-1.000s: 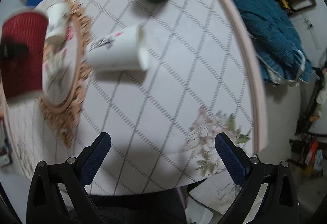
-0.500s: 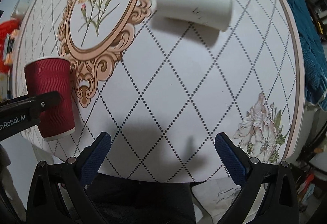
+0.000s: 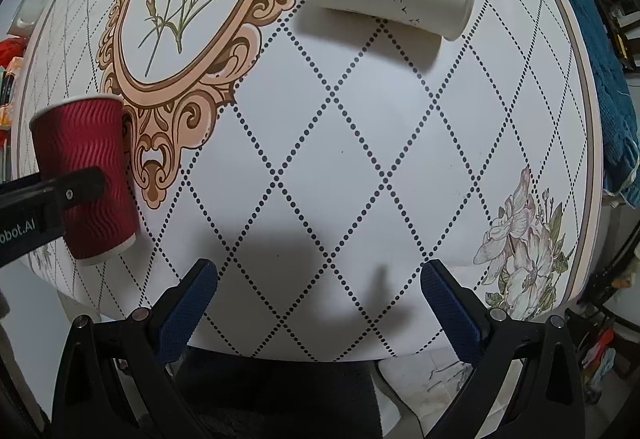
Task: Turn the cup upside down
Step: 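Lift the red ribbed cup off the table with the right gripper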
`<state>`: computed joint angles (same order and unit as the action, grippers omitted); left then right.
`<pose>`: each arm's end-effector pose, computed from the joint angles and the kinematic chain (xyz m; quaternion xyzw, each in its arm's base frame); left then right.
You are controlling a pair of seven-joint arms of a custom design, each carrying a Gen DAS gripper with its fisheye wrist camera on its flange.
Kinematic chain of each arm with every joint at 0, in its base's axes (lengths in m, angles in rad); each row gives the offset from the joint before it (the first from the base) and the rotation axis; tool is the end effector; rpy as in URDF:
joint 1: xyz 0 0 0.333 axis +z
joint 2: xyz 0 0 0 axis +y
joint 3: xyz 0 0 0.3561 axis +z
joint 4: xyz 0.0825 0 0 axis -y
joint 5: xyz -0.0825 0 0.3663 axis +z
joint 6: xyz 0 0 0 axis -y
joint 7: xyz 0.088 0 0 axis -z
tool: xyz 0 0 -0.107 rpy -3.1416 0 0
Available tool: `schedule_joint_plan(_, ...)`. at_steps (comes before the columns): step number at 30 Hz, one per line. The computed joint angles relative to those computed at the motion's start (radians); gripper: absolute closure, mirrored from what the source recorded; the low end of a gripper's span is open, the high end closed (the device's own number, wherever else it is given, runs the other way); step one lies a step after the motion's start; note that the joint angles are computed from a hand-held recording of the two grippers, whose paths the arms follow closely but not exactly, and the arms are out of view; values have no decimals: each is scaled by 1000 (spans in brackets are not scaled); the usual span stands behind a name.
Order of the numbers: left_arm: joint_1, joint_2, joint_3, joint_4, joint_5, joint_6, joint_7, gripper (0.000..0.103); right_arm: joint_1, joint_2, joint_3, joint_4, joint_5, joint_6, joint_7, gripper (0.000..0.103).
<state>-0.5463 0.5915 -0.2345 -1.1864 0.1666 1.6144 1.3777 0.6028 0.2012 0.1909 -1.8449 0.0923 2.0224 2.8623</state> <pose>0.5478 -0.4537 0.4752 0.4746 -0.8769 -0.0761 0.0062 0.4225 0.4268 0.4646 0.4909 -0.8690 -0.0557 0.0253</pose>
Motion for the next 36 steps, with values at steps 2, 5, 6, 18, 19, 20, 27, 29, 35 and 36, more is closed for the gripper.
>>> schedule_joint_plan(2,3,1,-1,4,-8,0,-3,32,-1,-1,-2,-1,-1,0,1,0)
schedule_joint_plan(5,3,2,-1,0,-14,2,-11,29,1,2,-1,4,-3,-2,8,0)
schedule_joint_plan(6,6,13,-1,19,-18,-4,-9,21,1,2,-1,5,-5,-2,9,0)
schedule_joint_plan(18,48,48,9,61,-52,-15,13,7,-9,19,-8,27,-12,-10,-11,0)
schedule_joint_plan(19,51,45,11,55,-52,-12,13,7,-8,21,-8,32,-15,-14,-7,0)
schedule_joint_plan(20,53,49,12,62,-52,-14,16,7,-7,23,-9,37,-17,-16,-7,0)
schedule_joint_plan(27,59,11,17,64,-51,10,2,7,2,36,-12,72,-36,-28,7,0)
schedule_joint_plan(29,68,-32,16,27,-44,45,2,7,5,32,-13,80,-47,-32,16,0)
schedule_joint_plan(35,65,-138,8,-49,-3,107,-9,7,32,2,-13,145,-148,-87,72,0)
schedule_joint_plan(36,64,-173,5,-91,2,124,-18,7,38,-8,-11,150,-165,-94,81,0)
